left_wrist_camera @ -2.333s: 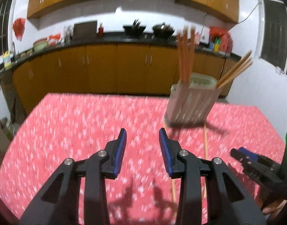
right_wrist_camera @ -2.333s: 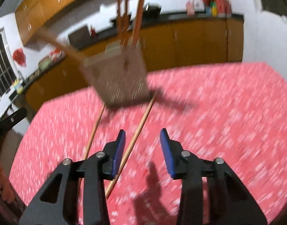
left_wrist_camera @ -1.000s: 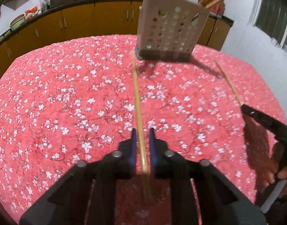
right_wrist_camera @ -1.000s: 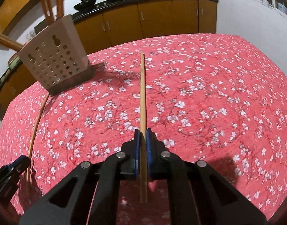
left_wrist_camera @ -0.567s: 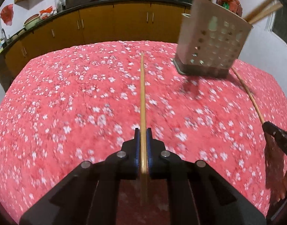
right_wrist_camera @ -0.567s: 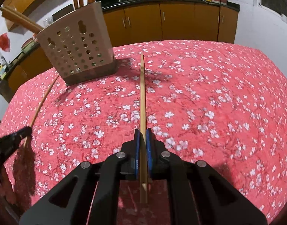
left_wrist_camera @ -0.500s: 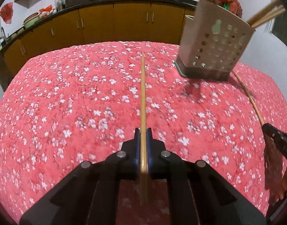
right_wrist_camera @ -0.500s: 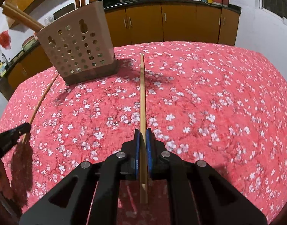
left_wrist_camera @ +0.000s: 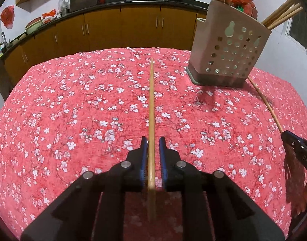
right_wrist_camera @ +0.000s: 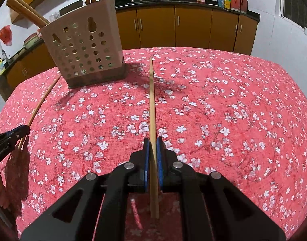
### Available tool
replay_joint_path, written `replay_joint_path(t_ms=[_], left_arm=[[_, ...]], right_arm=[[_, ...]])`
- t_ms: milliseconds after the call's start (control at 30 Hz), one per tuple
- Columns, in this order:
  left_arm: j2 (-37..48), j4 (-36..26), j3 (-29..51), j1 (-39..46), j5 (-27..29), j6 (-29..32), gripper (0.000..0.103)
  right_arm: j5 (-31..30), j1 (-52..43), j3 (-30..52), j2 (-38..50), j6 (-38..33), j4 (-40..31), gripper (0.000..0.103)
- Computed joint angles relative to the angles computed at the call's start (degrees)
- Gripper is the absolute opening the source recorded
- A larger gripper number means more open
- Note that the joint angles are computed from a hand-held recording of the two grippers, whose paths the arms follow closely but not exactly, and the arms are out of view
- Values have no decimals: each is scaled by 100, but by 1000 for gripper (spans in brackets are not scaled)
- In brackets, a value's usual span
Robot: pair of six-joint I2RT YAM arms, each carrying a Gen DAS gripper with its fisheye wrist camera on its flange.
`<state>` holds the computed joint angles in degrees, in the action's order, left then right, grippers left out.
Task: Organize utensils
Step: 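Lower both tools onto the last two chopsticks and close them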
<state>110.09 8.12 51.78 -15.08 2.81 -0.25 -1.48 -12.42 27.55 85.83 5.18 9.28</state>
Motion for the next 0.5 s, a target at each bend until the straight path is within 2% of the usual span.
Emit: replay_joint_path(t_ms=[500], left_arm=[[28,-9,31,-5,9,-21,15]], right_arm=[[-6,7,-20,-5,13,17,9]])
